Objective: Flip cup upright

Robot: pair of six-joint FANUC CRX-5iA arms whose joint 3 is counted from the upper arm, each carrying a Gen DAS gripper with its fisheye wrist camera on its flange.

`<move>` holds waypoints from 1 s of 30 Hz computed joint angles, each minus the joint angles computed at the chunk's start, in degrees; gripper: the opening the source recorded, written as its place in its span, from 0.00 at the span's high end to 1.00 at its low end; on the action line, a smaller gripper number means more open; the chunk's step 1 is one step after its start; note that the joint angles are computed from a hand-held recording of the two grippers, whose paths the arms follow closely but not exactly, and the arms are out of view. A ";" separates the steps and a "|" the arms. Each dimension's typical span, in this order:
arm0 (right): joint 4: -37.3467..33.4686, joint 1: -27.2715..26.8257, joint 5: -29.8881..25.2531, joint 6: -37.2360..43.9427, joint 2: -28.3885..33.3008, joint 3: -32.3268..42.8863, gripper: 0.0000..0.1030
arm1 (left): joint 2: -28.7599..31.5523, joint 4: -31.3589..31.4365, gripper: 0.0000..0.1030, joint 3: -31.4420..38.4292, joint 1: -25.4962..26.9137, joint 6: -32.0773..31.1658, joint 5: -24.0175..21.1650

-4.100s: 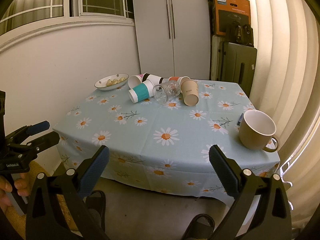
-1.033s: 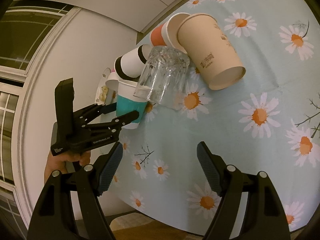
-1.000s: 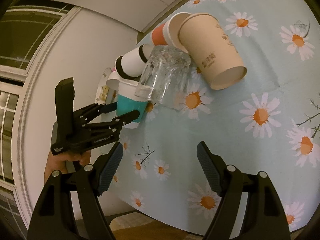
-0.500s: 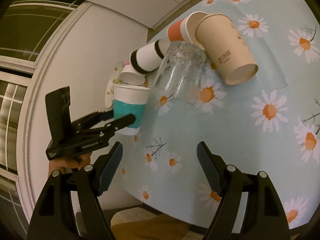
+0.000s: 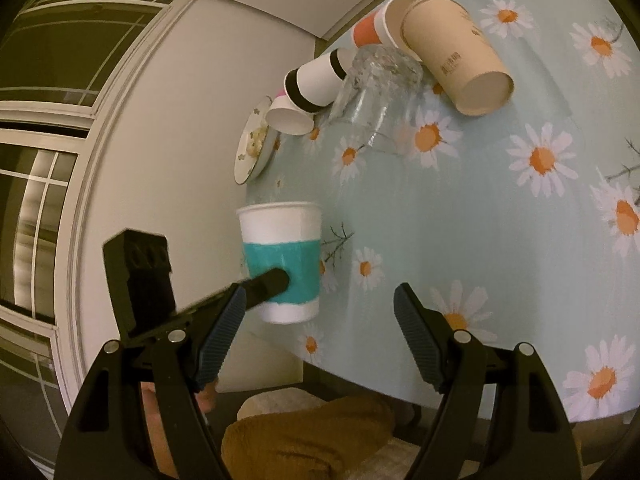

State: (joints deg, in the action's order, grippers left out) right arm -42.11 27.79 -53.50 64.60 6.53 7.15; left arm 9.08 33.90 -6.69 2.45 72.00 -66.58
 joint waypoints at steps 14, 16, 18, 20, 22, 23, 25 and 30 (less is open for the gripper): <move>1.78 -0.04 -1.98 -0.94 -1.98 -2.30 0.26 | -2.24 -4.92 0.34 -3.76 -3.18 4.14 4.10; 2.09 0.08 -2.06 -1.12 -1.96 -2.28 0.26 | -2.39 -6.05 0.30 -3.51 -3.29 4.19 4.23; 2.15 0.11 -2.27 -1.22 -1.68 -1.99 0.26 | -2.20 -7.09 0.29 -2.99 -3.58 4.47 4.10; 2.16 0.18 -2.37 -1.27 -1.50 -1.87 0.26 | -2.21 -7.56 0.29 -2.79 -3.72 4.47 4.05; 2.11 0.16 -2.37 -1.15 -1.38 -1.76 0.26 | -2.20 -7.88 0.29 -2.63 -3.75 4.54 4.04; 2.16 0.18 -2.36 -1.11 -1.36 -1.74 0.26 | -2.23 -7.56 0.29 -2.76 -3.64 4.43 4.06; 2.26 0.18 -2.35 -1.09 -1.29 -1.77 0.26 | -2.34 -7.03 0.29 -3.07 -3.52 3.99 4.08; 2.68 0.49 -2.39 -1.43 -0.72 -1.43 0.26 | -2.85 -6.90 0.29 -3.52 -3.34 3.42 4.31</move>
State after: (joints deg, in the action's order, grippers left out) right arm -39.43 28.27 -55.89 63.17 5.80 5.72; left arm 6.23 26.99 -10.21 -0.89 75.41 -62.28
